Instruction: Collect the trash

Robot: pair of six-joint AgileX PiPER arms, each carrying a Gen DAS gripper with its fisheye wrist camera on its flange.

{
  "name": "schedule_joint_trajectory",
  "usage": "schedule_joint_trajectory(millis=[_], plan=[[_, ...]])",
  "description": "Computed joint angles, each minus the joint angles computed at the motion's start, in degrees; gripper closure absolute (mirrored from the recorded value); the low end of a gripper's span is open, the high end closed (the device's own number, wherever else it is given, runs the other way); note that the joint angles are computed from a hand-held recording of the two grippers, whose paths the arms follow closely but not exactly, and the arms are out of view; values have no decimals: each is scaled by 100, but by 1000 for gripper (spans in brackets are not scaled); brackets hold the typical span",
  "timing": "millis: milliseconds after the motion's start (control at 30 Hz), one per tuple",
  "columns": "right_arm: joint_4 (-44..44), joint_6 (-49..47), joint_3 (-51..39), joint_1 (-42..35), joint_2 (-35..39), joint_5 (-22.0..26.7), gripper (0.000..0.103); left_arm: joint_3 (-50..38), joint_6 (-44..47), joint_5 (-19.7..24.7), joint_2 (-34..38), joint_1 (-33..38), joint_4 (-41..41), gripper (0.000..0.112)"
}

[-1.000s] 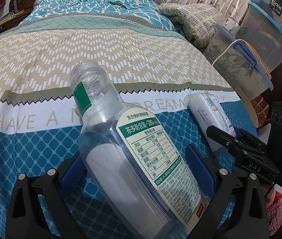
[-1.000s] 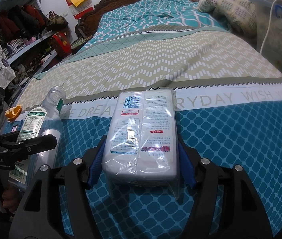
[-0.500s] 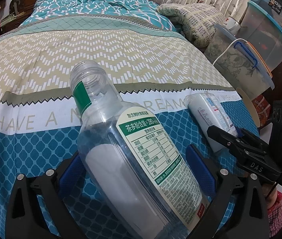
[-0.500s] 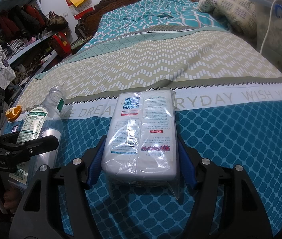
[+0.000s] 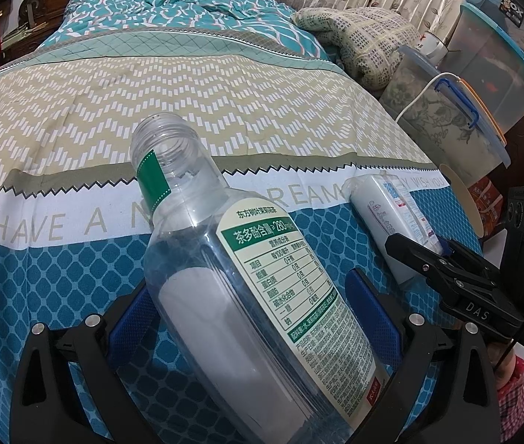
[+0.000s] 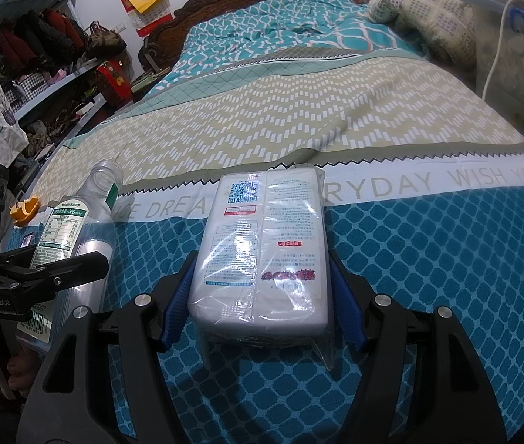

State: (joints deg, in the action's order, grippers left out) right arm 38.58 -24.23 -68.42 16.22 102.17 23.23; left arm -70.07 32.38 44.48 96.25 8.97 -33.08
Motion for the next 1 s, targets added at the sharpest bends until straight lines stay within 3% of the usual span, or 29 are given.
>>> schedule_joint_trajectory(millis=[867, 1000], plan=[[-117, 154, -12, 37, -16, -29, 35, 2, -14, -4, -3, -11, 8, 18], [-345, 327, -37, 93, -33, -44, 30, -24, -46, 14, 15, -13, 21, 18]])
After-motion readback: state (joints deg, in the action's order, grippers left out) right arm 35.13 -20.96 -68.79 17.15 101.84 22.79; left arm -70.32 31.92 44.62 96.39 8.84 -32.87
